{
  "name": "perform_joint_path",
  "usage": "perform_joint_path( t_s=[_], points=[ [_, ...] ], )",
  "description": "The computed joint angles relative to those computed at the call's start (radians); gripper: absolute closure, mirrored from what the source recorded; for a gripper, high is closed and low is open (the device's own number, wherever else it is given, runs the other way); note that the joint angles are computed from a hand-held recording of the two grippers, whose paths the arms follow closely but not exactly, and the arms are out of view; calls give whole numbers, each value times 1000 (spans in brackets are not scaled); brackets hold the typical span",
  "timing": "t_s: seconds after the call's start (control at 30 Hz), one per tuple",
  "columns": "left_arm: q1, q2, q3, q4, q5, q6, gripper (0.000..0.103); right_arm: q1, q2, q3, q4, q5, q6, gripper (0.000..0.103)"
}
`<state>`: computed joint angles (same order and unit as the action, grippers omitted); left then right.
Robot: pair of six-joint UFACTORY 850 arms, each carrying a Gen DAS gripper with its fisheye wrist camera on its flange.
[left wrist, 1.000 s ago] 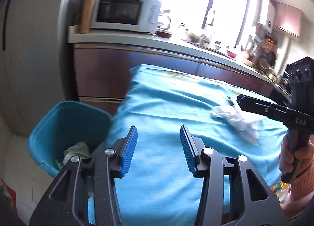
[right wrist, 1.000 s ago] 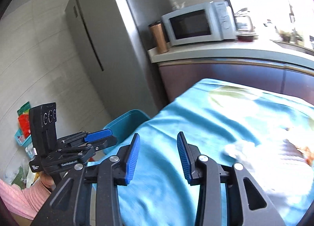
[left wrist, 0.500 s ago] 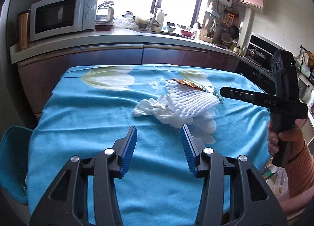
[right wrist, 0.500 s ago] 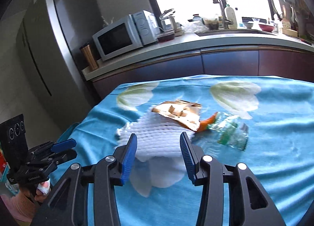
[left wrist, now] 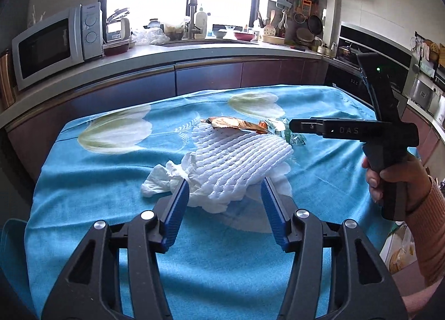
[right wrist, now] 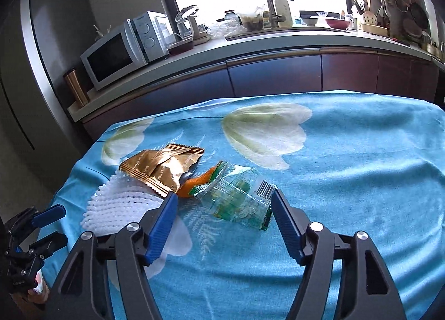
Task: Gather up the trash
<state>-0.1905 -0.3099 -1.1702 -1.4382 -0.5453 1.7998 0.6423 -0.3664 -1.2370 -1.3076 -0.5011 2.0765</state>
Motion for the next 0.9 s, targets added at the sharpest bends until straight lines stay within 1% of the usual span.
perform_joint_path(
  t_s=[0.03, 0.13, 0.2, 0.3, 0.33, 0.37, 0.4, 0.43, 0.47, 0.5, 0.53, 0.6, 0.67, 0.7, 0.73, 0.77, 0.9],
  points=[
    [-7, -4, -3, 7, 4, -1, 49, -2, -6, -7, 20, 1, -27, 29],
    [-26, -12, -5, 17, 25, 16, 48, -6, -29, -38, 92, -1, -134, 28],
    [-38, -18, -9, 22, 44, 23, 48, -6, -53, -69, 158, -22, -229, 28],
    [-53, -32, -25, 60, 65, -3, 49, -9, -78, -97, 228, -40, -319, 28],
    [-58, -36, -30, 71, 75, -14, 50, -8, -81, -100, 236, -43, -332, 33],
    [-63, -41, -35, 89, 84, -32, 56, -9, -83, -101, 245, -39, -343, 38],
    [-66, -46, -41, 110, 88, -53, 63, -9, -84, -103, 253, -39, -353, 44],
    [-68, -50, -46, 129, 88, -75, 65, -7, -84, -103, 253, -46, -352, 49],
    [-67, -56, -52, 141, 83, -92, 70, -7, -81, -99, 247, -46, -346, 54],
    [-66, -60, -56, 148, 80, -101, 76, -7, -77, -94, 242, -41, -340, 63],
    [-66, -62, -56, 152, 79, -109, 79, -9, -74, -88, 240, -38, -336, 69],
    [-62, -68, -63, 168, 65, -129, 90, -11, -64, -74, 233, -23, -319, 77],
    [-58, -69, -63, 167, 59, -128, 95, -11, -55, -62, 212, -20, -293, 81],
    [-56, -70, -64, 167, 55, -130, 98, -11, -50, -55, 197, -17, -274, 88],
    [-54, -70, -64, 166, 52, -131, 100, -10, -45, -49, 186, -15, -260, 96],
    [-51, -70, -63, 165, 49, -131, 102, -9, -41, -44, 175, -12, -247, 99],
    [-37, -58, -50, 138, 30, -118, 102, 3, -16, -14, 99, -1, -163, 100]
  ],
)
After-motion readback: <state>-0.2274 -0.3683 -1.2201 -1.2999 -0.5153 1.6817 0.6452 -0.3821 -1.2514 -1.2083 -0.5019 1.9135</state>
